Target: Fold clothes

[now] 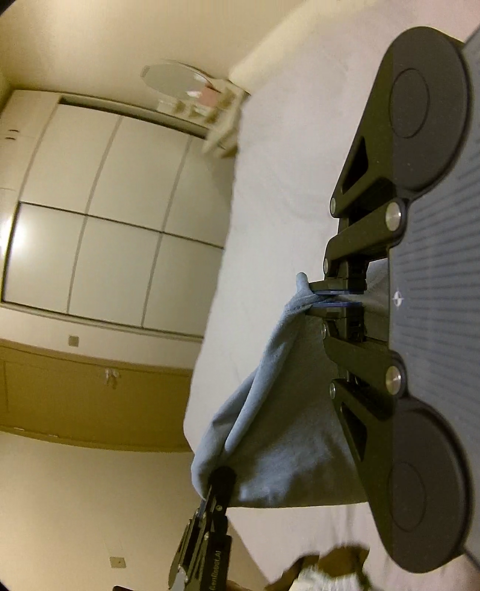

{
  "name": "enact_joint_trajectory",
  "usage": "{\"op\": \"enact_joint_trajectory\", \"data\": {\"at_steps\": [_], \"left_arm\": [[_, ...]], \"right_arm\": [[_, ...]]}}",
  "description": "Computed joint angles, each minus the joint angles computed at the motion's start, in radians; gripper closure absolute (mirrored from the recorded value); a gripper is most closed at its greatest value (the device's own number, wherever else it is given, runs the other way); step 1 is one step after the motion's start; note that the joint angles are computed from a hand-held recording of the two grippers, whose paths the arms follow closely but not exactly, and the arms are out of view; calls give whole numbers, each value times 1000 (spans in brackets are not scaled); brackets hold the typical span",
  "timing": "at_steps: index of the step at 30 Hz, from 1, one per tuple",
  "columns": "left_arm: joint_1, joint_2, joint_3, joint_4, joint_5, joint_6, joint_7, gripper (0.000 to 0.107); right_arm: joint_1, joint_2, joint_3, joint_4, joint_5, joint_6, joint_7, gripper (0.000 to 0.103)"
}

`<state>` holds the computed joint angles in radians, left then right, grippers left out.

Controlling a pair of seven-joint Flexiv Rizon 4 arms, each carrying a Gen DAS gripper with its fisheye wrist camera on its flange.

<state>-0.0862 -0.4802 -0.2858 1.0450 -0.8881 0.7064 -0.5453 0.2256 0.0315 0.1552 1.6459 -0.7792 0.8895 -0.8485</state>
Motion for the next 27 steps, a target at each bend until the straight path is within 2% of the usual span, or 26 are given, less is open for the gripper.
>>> {"op": "enact_joint_trajectory", "data": {"at_steps": [4,6,10,12,15,16,18,20,21,22,23,25,27], "left_arm": [[-66,-62,-28,-132,32,89,-43,107],[-64,-56,-58,-137,30,108,-44,107],[-45,54,-35,45,-19,76,24,107],[-38,118,0,166,-26,39,41,107],[-50,205,77,347,37,-23,21,105],[-56,230,100,403,67,-42,10,103],[-65,270,134,485,122,-81,-3,85],[-66,302,161,552,160,-123,-14,76],[-66,316,173,584,181,-144,-20,75],[-68,328,180,615,190,-155,-17,73],[-75,332,181,634,203,-159,-20,67],[-72,349,190,692,183,-152,50,63],[-98,347,177,711,187,-120,40,57]], "right_arm": [[-72,41,-46,15,-11,98,-94,101],[-107,65,-51,28,-25,130,-99,101],[-163,152,-28,128,10,152,-109,101],[-159,199,6,193,76,98,-118,100],[-116,276,73,313,210,-44,-117,99],[-95,289,90,350,259,-89,-112,99],[-47,308,111,404,379,-186,-87,96],[-3,321,121,443,485,-261,-57,95],[11,342,127,468,515,-274,-40,89],[23,360,132,484,536,-288,-26,81],[29,375,129,499,548,-293,-22,78],[22,406,108,524,542,-282,-38,61],[4,402,79,528,524,-264,-68,59]]}}
